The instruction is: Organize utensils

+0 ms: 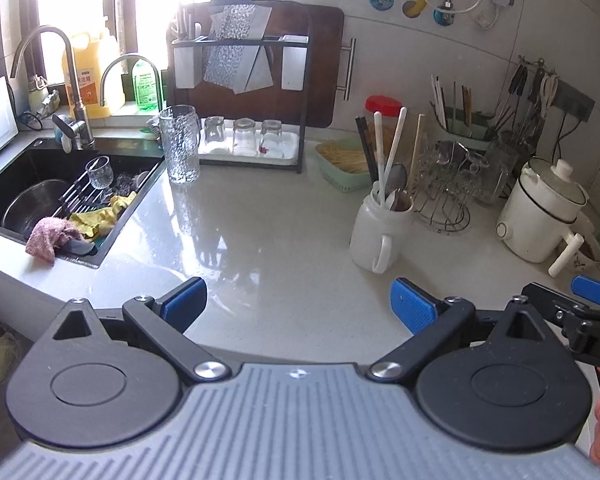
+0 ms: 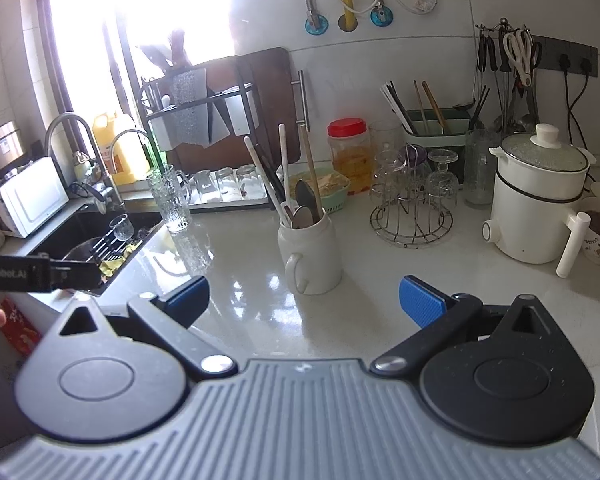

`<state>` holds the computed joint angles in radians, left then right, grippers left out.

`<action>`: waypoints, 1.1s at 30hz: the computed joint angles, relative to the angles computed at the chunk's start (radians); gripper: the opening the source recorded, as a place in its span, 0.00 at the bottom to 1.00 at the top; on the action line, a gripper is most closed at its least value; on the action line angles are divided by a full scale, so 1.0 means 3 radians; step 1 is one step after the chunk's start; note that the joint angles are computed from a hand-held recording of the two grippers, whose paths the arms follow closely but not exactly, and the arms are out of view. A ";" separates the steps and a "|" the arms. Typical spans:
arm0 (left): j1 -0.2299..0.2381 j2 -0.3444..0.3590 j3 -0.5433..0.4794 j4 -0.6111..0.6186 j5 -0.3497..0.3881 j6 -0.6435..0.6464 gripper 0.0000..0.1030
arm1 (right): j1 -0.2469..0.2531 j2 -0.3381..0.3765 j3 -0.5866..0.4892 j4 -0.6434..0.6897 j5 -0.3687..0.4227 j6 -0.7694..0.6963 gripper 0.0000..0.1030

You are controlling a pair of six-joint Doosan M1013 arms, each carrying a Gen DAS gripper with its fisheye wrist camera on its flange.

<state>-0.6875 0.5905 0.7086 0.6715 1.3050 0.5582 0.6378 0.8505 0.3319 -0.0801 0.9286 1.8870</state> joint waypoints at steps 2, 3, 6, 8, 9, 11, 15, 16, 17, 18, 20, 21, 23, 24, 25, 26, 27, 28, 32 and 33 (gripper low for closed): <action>0.0010 0.0019 -0.0039 -0.0036 -0.0008 0.0038 0.97 | -0.0002 0.0039 -0.0076 -0.0005 0.0037 0.0003 1.00; 0.0012 0.0025 -0.0049 -0.0043 -0.0015 0.0055 0.97 | -0.0002 0.0051 -0.0100 -0.0004 0.0047 0.0008 1.00; 0.0012 0.0054 -0.0096 -0.0038 -0.0008 0.0098 0.97 | -0.0008 0.0037 -0.0072 0.0018 0.0012 0.0012 1.00; 0.0015 0.0069 -0.0119 -0.0035 -0.0005 0.0097 0.97 | -0.0009 0.0021 -0.0038 0.0013 -0.0009 -0.0003 1.00; 0.0018 0.0079 -0.0138 -0.0046 0.0004 0.0099 0.97 | -0.0009 0.0028 -0.0055 0.0000 0.0019 0.0001 1.00; 0.0011 0.0079 -0.0142 -0.0030 -0.0005 0.0108 0.97 | -0.0015 0.0012 -0.0032 0.0014 0.0045 -0.0001 1.00; -0.0014 0.0083 -0.0158 0.0000 0.0022 0.0106 0.97 | -0.0021 -0.0031 0.0051 0.0030 0.0020 -0.0044 1.00; -0.0009 0.0081 -0.0162 -0.0032 0.0015 0.0079 0.97 | -0.0018 -0.0023 0.0032 0.0007 0.0037 -0.0039 1.00; -0.0008 0.0074 -0.0157 -0.0050 0.0004 0.0057 0.97 | -0.0015 -0.0018 0.0016 -0.0008 0.0047 -0.0016 1.00; -0.0012 0.0065 -0.0144 -0.0046 -0.0021 0.0049 0.97 | -0.0018 -0.0030 0.0037 0.0002 0.0025 0.0000 1.00; -0.0030 0.0063 -0.0143 0.0008 -0.0030 0.0088 0.97 | -0.0018 -0.0051 0.0078 0.0024 -0.0016 0.0003 1.00; -0.0037 0.0063 -0.0142 0.0027 -0.0030 0.0114 0.97 | -0.0016 -0.0050 0.0082 0.0020 -0.0021 -0.0006 1.00; -0.0044 0.0065 -0.0145 0.0039 -0.0005 0.0143 0.97 | -0.0007 -0.0052 0.0094 -0.0006 -0.0035 -0.0025 1.00; -0.0051 0.0069 -0.0150 0.0054 0.0011 0.0162 0.97 | -0.0001 -0.0054 0.0097 -0.0030 -0.0040 -0.0007 1.00; -0.0055 0.0067 -0.0142 0.0057 0.0002 0.0185 0.97 | 0.0001 -0.0069 0.0127 -0.0027 -0.0062 0.0006 1.00; -0.0055 0.0062 -0.0134 0.0039 -0.0003 0.0201 0.97 | 0.0001 -0.0079 0.0148 -0.0013 -0.0075 0.0012 1.00; -0.0052 0.0058 -0.0128 0.0024 -0.0004 0.0194 0.97 | 0.0004 -0.0083 0.0158 -0.0025 -0.0075 0.0030 1.00; -0.0052 0.0046 -0.0107 0.0018 -0.0015 0.0169 0.97 | 0.0006 -0.0085 0.0163 -0.0041 -0.0070 0.0050 1.00; -0.0046 0.0001 -0.0004 0.0009 -0.0070 0.0123 0.97 | 0.0010 -0.0106 0.0217 -0.0092 -0.0110 0.0088 1.00; -0.0043 -0.0007 0.0016 0.0004 -0.0081 0.0116 0.97 | 0.0010 -0.0101 0.0210 -0.0107 -0.0108 0.0105 1.00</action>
